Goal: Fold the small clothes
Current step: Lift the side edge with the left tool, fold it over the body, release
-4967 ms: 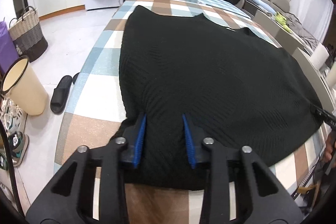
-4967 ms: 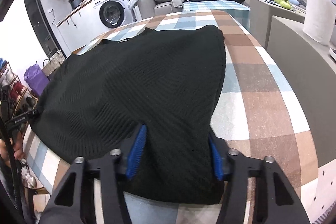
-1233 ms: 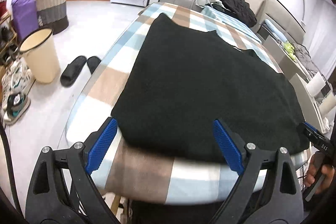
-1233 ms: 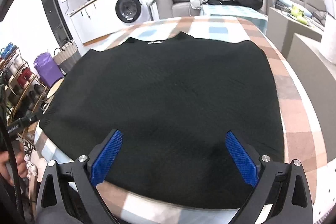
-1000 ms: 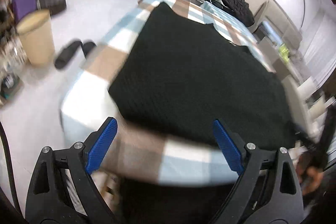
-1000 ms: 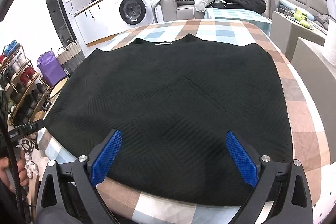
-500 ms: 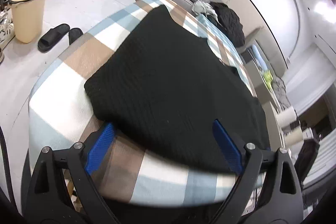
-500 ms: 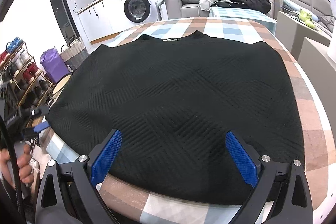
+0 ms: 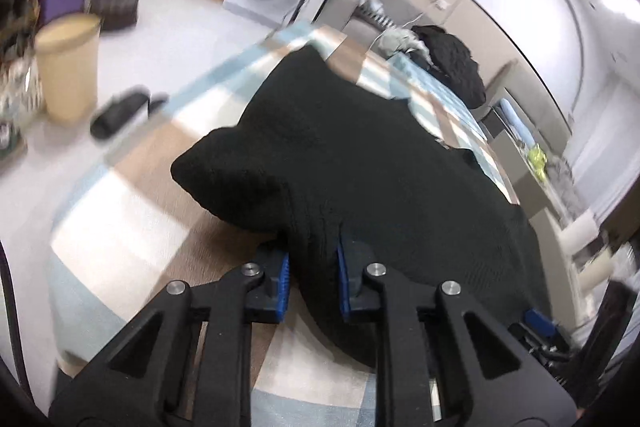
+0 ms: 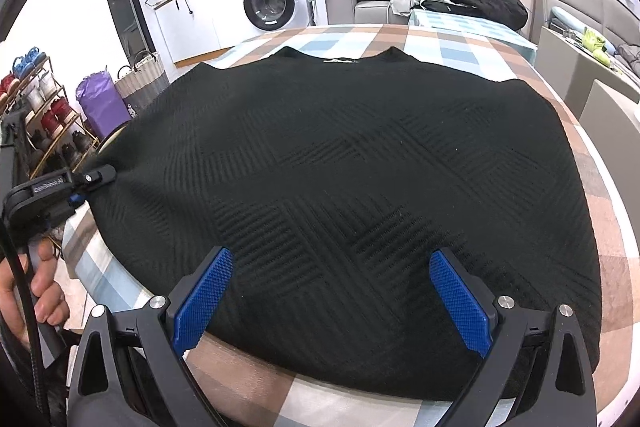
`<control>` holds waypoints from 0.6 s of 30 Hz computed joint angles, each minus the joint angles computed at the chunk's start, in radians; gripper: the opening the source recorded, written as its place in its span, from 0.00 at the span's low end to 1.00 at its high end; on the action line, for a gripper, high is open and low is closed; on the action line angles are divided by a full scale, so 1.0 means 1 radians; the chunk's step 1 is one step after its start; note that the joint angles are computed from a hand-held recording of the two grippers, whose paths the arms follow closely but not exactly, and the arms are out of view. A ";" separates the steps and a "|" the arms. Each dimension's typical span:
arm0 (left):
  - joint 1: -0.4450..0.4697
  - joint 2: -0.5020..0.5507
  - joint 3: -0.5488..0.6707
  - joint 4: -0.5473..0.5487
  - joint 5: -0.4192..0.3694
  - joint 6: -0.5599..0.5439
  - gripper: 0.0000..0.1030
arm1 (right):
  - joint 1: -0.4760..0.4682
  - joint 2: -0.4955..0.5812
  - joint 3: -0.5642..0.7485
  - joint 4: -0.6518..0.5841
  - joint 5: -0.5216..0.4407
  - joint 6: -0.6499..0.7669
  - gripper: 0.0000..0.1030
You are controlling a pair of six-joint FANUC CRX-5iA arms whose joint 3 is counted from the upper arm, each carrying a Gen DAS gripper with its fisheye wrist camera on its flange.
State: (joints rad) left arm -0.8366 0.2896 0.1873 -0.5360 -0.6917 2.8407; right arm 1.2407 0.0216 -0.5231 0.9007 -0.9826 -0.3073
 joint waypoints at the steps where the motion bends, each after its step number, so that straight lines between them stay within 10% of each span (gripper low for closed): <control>1: -0.027 0.013 0.039 -0.059 -0.043 -0.004 0.14 | 0.000 -0.001 -0.001 -0.001 0.001 0.001 0.97; 10: -0.129 0.143 0.307 -0.210 -0.106 -0.239 0.11 | -0.002 -0.036 -0.031 0.009 -0.009 -0.028 0.97; 18: -0.120 0.275 0.436 0.130 0.070 -0.725 0.11 | -0.004 -0.086 -0.071 0.001 -0.043 -0.075 0.97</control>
